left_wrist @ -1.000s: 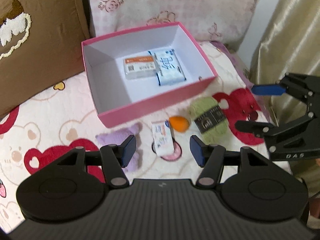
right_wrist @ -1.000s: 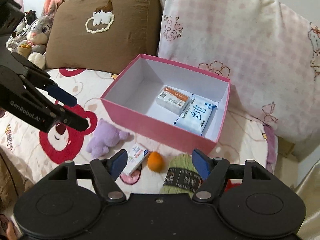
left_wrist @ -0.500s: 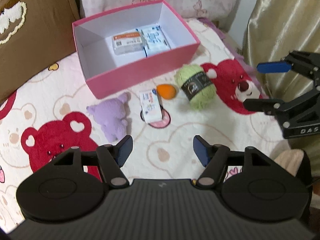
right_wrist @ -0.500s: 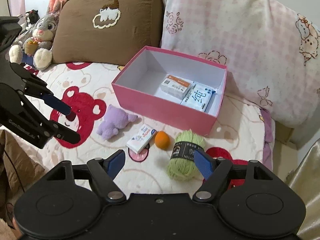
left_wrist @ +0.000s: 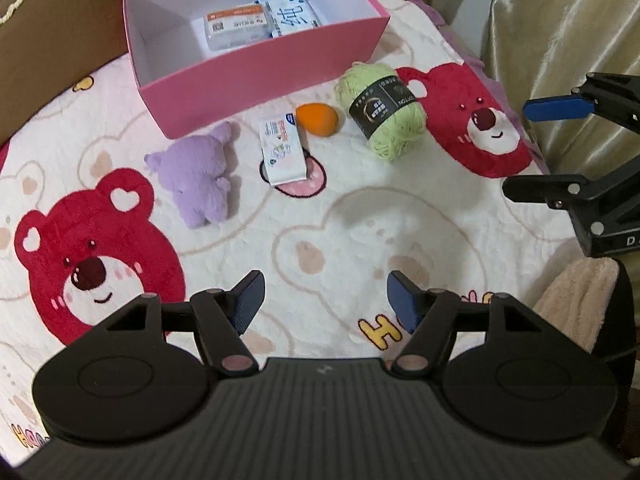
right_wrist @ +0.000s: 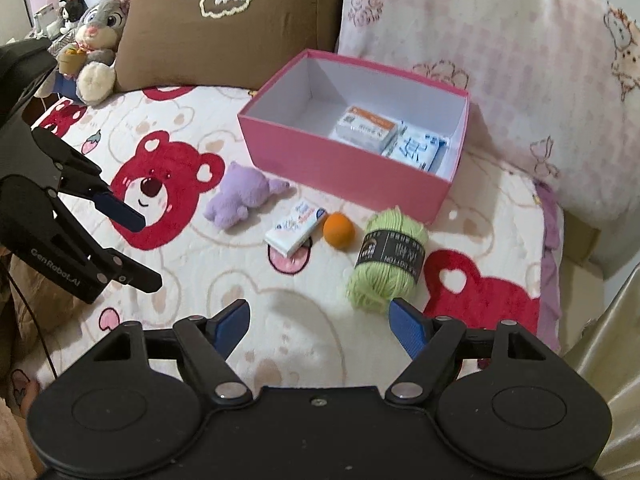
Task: Organize objects
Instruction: 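Withdraw the left gripper from the pink box back over the bed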
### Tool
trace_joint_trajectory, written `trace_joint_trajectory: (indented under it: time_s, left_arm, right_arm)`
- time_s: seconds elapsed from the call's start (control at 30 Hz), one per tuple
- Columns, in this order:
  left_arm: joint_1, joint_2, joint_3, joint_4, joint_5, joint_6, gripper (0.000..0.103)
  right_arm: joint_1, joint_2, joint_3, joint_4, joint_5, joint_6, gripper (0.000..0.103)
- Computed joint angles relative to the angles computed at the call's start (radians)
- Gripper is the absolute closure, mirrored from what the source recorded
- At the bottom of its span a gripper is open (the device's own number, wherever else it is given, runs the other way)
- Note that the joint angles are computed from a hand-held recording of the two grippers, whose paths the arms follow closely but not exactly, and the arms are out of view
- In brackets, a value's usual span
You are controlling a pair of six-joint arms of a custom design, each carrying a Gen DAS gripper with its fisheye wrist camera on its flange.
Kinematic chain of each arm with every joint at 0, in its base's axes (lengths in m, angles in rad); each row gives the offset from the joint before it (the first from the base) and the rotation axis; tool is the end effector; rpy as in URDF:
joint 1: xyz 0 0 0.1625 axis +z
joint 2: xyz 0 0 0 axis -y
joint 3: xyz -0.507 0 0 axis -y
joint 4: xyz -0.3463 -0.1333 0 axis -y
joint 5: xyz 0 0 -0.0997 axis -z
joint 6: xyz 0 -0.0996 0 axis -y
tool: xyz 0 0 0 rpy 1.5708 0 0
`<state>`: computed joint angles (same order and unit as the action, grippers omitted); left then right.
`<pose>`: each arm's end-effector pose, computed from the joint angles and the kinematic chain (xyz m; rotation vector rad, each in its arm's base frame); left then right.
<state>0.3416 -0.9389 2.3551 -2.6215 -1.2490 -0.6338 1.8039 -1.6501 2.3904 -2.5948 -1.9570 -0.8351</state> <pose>-0.3331 -0.2933 0.1056 0.8563 2.5190 -0.0532 0.1710 -0.3058 0.3737 1.3015 -2.3478 0.2104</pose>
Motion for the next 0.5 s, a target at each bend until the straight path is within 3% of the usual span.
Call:
trace_joint_trajectory:
  time_s: [0.3,0.4,0.5]
  left_arm:
    - [0.003,0.03,0.022,-0.092,-0.009,0.003,0.035]
    - [-0.009,0.021,0.042,-0.159,0.016,0.001,0.029]
    - [-0.016,0.028,0.043,-0.184,0.04,0.002,0.026]
  right_arm:
    - [-0.062,-0.011,0.042,-0.027,0.032,-0.033,0.022]
    - [-0.104,-0.028,0.078,-0.089,0.091,-0.096,0.015]
    - [-0.153,-0.038,0.107,-0.134,0.155,-0.133,0.015]
